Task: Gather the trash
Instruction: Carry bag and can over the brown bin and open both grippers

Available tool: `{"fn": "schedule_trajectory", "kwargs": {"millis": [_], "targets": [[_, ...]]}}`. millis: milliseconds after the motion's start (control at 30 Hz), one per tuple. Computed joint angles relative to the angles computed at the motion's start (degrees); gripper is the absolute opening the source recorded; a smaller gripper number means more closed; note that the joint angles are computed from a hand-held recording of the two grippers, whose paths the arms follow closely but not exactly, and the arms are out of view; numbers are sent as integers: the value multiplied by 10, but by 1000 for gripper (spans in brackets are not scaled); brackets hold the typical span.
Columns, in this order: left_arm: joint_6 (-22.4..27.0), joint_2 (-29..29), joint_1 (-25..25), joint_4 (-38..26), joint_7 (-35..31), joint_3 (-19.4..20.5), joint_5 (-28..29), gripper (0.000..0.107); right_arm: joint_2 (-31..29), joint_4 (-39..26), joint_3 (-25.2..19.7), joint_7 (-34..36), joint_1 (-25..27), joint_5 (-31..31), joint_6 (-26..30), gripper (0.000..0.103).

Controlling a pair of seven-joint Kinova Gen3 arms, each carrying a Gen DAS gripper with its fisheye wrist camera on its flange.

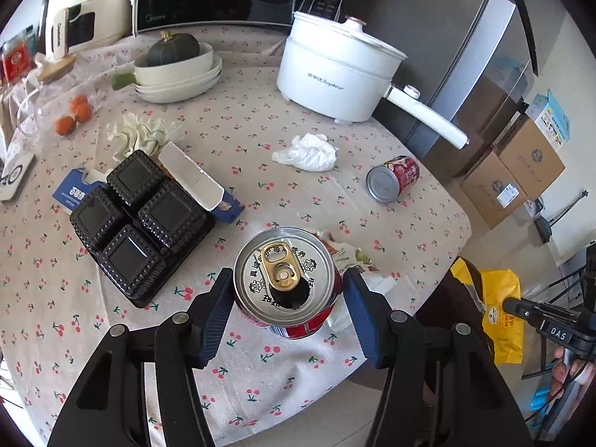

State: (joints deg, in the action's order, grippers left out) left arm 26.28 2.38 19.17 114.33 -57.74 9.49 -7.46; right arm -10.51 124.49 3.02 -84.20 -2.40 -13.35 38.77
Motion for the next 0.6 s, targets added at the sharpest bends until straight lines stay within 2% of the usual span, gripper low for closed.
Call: {"fn": "schedule_trajectory", "kwargs": {"millis": [133,300,500,567,600], "targets": [[-10,-16,14,0,28,10,-27,62,-3,7,19,23,10,-5,7,15],[-22,-14,32,-7,-1,31,-2,62,0,14,27,36,26,2,13,16],[-22,27,63,-29,-60,49,54,62,14,18,35,44,48,7,15,21],[-20,43,79,-38,-65,50,58,62,19,16,42,48,56,-1,25,48],[-20,52,88,-42,-66,50,58,62,19,17,45,52,61,-4,26,52]]}}
